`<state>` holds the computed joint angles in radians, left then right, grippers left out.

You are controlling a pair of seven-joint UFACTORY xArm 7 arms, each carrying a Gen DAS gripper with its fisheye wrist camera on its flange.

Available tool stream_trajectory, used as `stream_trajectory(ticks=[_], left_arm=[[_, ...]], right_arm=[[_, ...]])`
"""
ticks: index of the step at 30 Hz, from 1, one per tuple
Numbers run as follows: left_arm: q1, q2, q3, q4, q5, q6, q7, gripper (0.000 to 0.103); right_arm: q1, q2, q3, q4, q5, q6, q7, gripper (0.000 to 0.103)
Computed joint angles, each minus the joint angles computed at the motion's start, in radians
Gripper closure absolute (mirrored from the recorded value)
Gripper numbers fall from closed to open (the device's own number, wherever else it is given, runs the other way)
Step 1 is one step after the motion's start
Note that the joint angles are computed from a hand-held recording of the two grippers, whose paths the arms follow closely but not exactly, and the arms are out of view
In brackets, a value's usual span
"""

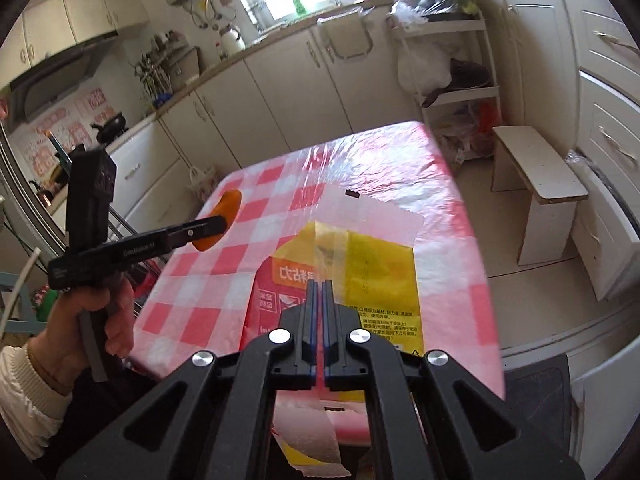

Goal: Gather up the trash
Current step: 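Carry the peel and snack bag to the yellow bucket and open both grippers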

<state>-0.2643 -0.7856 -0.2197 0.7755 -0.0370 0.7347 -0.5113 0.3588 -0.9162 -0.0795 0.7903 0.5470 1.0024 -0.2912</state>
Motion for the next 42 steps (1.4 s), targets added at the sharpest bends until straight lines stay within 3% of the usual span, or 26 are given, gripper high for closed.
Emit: stream_trajectory(ticks=[4,10,17,23,28,33,35,38,39,42], left_arm=[[-0.036,0.027,-0.064,0.067,-0.004,0.012,-0.029,0.089],[-0.102,0.176,-0.19,0.242,0.024,0.039,-0.071,0.089],[-0.225,0.504,-0.317,0.499,0.068,0.047,-0.143,0.089],[-0.361,0.86,-0.385,0.737,0.192,0.115,-0.22,0.089],[-0.492,1.06,-0.346,0.873,0.245,0.178,-0.254,0.089],[-0.586,1.164,-0.28,0.98,0.258,0.286,-0.231,0.088],[-0.62,1.181,-0.253,1.007,0.264,0.313,-0.224,0.087],[-0.654,1.176,-0.217,1.013,0.257,0.333,-0.21,0.078],[-0.657,1.16,-0.203,0.984,0.255,0.322,-0.204,0.071],[-0.696,1.135,-0.153,0.978,0.284,0.322,-0.206,0.061]], right_arm=[[-0.054,-0.117,-0.056,-0.031,-0.048,0.089,0.011,0.1],[-0.196,-0.272,-0.179,-0.087,-0.16,0.271,0.02,0.1],[-0.427,-0.362,-0.365,-0.175,-0.294,0.452,-0.003,0.1],[-0.609,-0.319,-0.484,-0.248,-0.348,0.508,-0.059,0.1],[-0.709,-0.256,-0.523,-0.279,-0.36,0.526,-0.125,0.1],[-0.794,-0.193,-0.527,-0.287,-0.359,0.55,-0.181,0.097],[-0.829,-0.172,-0.518,-0.288,-0.353,0.555,-0.196,0.089],[-0.875,-0.155,-0.506,-0.281,-0.335,0.562,-0.218,0.064],[-0.885,-0.15,-0.503,-0.279,-0.33,0.562,-0.226,0.061],[-0.907,-0.141,-0.5,-0.269,-0.313,0.565,-0.244,0.054]])
